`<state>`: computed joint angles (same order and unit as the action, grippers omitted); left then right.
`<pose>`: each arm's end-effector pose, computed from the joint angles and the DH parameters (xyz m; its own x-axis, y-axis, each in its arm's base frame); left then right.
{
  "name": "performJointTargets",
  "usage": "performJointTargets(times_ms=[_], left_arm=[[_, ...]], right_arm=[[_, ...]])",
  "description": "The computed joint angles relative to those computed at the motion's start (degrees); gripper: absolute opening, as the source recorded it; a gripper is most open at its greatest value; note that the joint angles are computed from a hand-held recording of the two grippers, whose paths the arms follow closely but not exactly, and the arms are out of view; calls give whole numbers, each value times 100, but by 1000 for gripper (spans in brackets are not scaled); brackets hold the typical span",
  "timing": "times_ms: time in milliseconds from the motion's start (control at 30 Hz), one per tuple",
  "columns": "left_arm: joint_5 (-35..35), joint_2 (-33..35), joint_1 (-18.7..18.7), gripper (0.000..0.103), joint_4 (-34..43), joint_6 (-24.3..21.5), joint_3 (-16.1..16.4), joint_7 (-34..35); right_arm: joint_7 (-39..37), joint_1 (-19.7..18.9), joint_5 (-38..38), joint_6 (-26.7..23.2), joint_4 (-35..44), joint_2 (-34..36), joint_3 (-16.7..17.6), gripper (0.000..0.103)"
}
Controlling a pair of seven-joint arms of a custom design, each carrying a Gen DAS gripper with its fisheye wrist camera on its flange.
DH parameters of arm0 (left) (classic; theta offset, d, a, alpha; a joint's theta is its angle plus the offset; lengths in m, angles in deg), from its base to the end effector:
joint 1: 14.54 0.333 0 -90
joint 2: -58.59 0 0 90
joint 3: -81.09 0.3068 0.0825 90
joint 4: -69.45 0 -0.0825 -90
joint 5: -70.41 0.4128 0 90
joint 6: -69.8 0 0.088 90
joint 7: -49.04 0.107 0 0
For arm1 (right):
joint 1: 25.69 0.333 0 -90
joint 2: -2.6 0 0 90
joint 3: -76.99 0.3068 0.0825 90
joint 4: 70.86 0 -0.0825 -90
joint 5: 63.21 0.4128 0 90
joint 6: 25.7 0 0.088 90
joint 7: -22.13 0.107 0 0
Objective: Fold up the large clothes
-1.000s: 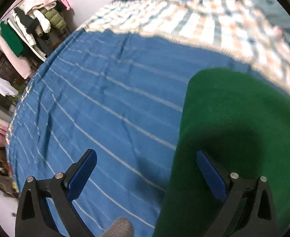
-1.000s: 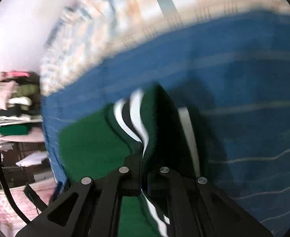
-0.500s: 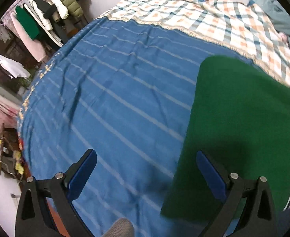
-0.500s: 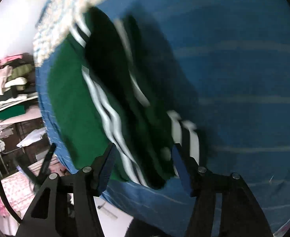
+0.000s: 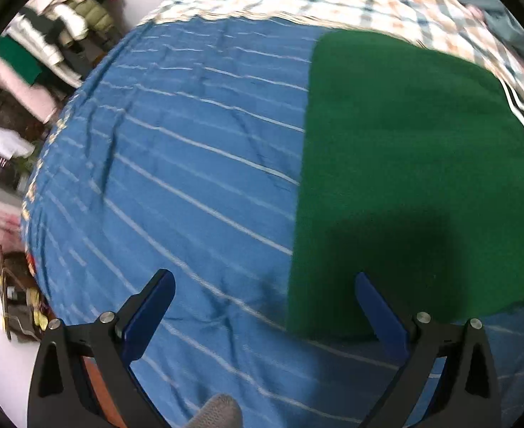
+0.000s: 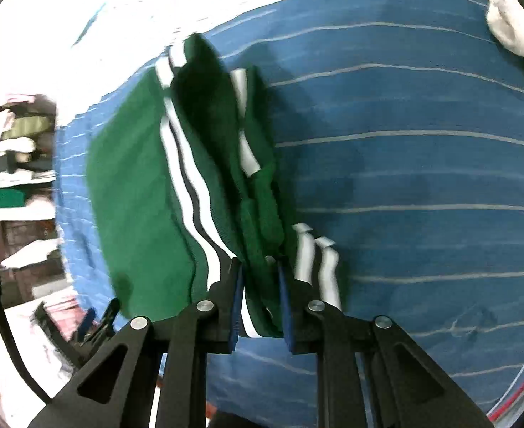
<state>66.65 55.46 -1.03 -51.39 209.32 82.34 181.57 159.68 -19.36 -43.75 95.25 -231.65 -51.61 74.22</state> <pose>0.5714 0.1505 0.4583 -0.3887 -0.8979 -0.2065 -0.8434 0.4370 -0.3127 0.3292 0.0376 0.4617 -0.7297 -0.5566 -0.3971 -0.6423 0.7571 0.1192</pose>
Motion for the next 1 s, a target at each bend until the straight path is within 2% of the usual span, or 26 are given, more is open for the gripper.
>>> performJointTargets(times_ms=[33, 133, 233, 267, 333, 400, 433, 467, 500, 567, 667, 700, 767, 800, 833, 867, 933, 1000], left_arm=[[218, 80, -14, 103, -18, 27, -39, -111], [237, 336, -37, 103, 143, -116, -64, -114], [65, 406, -25, 103, 376, -295, -76, 34], [21, 399, -23, 103, 440, -325, -81, 94], [-225, 390, -27, 103, 620, -322, -95, 222], [-437, 513, -61, 103, 941, -335, -130, 149], [-459, 665, -90, 103, 1173, -343, -158, 10], [-464, 815, -119, 103, 1375, -328, -190, -137], [-462, 1001, -153, 103, 1600, -290, -225, -304], [-327, 1508, -276, 103, 2104, -107, -314, -715], [249, 2168, -528, 103, 2711, -174, -358, -1274], [425, 2263, -593, 103, 2787, -184, -351, -1416], [604, 2322, -625, 103, 2807, -51, -368, -1535], [641, 2301, -613, 103, 2770, -11, -384, -1538], [633, 2261, -586, 103, 2718, 21, -402, -1529], [597, 2212, -549, 103, 2657, 35, -417, -1520], [554, 2249, -509, 103, 2738, -86, -438, -1503], [546, 2235, -489, 103, 2743, -121, -451, -1470]], right_arm=[[-114, 20, -24, -51, -55, 152, -63, 19], [-328, 193, 368, 183, -161, 825, -248, 20], [-588, 185, 583, 37, 54, 1040, -434, 26], [-690, 149, 611, -65, 173, 1075, -474, 32], [-937, -10, 543, -126, 235, 872, -486, 36], [-1101, -146, 444, 122, 347, 754, -393, 52], [-1251, -172, 456, 394, 394, 785, -410, 67], [-1444, -160, 506, 799, 439, 899, -434, 75], [-1619, -167, 536, 1116, 412, 935, -470, 75], [-1982, -71, 715, 1810, 557, 1462, -613, 75], [-2705, 352, 1471, 2458, 811, 2204, -1012, 75], [-2931, 488, 1734, 2512, 970, 2488, -1085, 75], [-3354, 600, 2168, 2240, 1220, 2900, -1242, 75], [-3359, 624, 2305, 2152, 1338, 3114, -1181, 74], [-3295, 543, 2251, 2033, 1400, 3221, -1089, 68], [-3096, 408, 1990, 2060, 1425, 3262, -864, 41], [-3004, 314, 2057, 2221, 1472, 3322, -631, 13], [-2377, 30, 1516, 2270, 1435, 3060, -283, 9]])
